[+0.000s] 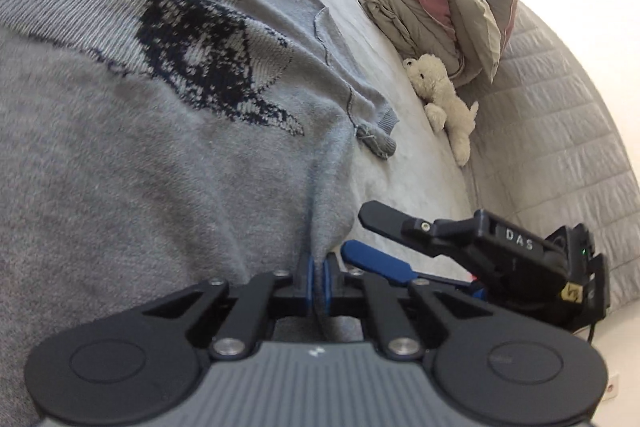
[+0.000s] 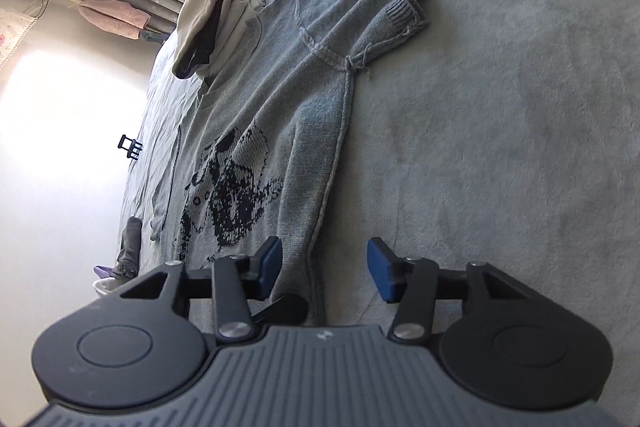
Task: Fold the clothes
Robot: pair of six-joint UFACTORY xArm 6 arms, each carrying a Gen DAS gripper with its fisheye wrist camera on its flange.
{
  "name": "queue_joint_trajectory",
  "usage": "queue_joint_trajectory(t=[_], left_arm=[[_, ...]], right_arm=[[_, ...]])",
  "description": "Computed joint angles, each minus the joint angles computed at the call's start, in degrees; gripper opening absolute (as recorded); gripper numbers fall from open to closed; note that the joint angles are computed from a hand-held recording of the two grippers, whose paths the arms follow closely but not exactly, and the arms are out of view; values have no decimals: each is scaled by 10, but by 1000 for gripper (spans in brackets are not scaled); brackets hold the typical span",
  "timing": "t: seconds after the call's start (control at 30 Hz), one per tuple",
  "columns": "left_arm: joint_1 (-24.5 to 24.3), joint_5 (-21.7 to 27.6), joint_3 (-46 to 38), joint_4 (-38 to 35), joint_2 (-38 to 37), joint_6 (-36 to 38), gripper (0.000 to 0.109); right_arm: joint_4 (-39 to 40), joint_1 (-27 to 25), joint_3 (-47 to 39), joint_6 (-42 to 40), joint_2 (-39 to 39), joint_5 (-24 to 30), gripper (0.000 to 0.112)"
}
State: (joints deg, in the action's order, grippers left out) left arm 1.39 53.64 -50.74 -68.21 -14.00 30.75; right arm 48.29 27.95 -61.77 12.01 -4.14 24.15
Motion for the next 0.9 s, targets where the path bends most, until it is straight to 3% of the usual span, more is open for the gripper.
queue_joint_trajectory(t=[0.1,0.23,0.33,0.4,0.47,0.53,0.57,0.7,0.77,0.9], left_arm=[[5,18,7,-36,4,1,5],[-8,13,0,-36,8,-13,5],[-22,-1,-5,-21,3,-21,8],[-26,-13,-5,-9,-8,-12,25],[-33,-29,-5,10,-17,-3,31],[-38,-38,-8,27,-23,5,31],[-40,-38,-10,33,-25,8,31],[-53,-33,-14,60,-37,23,31],[-67,-33,-18,90,-44,27,33],[-102,-44,-14,162,-64,30,39]], right_arm=[[65,8,-4,-48,10,-12,38],[109,12,-2,-74,15,-21,11],[41,8,13,-18,-11,-37,9],[-51,-1,31,62,-35,-46,8],[-154,-14,50,151,-56,-50,8],[-201,-24,69,199,-70,-56,9],[-190,-27,73,194,-73,-54,15],[-104,-27,68,116,-73,-39,19],[-101,-25,60,101,-70,-24,41],[-119,-20,51,99,-65,-15,44]])
